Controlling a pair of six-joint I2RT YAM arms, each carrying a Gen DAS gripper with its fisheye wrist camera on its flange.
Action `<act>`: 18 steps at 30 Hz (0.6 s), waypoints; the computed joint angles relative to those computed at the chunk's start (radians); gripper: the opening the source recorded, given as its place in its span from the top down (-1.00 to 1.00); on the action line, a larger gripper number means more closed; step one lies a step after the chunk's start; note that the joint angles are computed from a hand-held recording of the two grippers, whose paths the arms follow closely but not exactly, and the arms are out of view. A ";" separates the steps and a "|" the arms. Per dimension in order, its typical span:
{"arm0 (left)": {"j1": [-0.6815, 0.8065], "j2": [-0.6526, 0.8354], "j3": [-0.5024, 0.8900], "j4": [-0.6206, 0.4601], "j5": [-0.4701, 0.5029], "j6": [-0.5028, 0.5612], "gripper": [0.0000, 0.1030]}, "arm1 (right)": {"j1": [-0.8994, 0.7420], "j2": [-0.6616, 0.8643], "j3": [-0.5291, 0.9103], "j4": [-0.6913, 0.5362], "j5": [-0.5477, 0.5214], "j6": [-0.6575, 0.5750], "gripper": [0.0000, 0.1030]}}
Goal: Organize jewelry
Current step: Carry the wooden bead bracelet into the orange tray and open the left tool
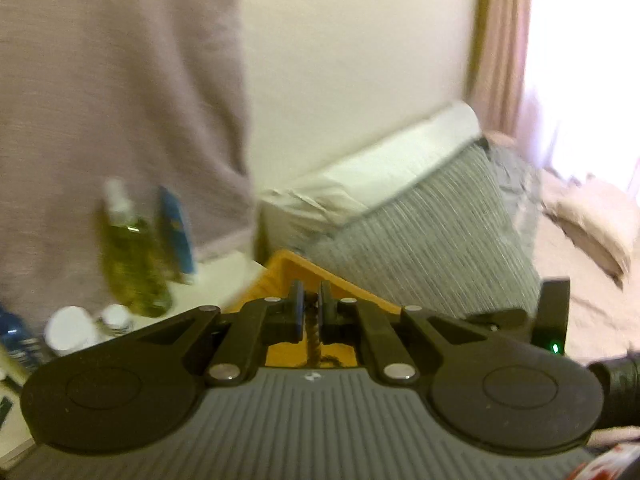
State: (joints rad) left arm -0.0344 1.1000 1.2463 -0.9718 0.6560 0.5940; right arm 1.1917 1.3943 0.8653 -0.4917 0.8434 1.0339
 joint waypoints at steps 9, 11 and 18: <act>-0.162 0.024 -0.134 0.089 -0.131 -0.028 0.89 | -0.003 -0.001 -0.009 0.007 -0.005 0.006 0.89; -0.177 0.039 -0.151 0.096 -0.142 -0.034 0.89 | -0.004 -0.003 -0.011 0.007 -0.006 0.010 0.89; -0.192 0.075 -0.165 0.097 -0.160 -0.035 0.89 | -0.003 -0.003 -0.012 0.005 -0.006 0.016 0.89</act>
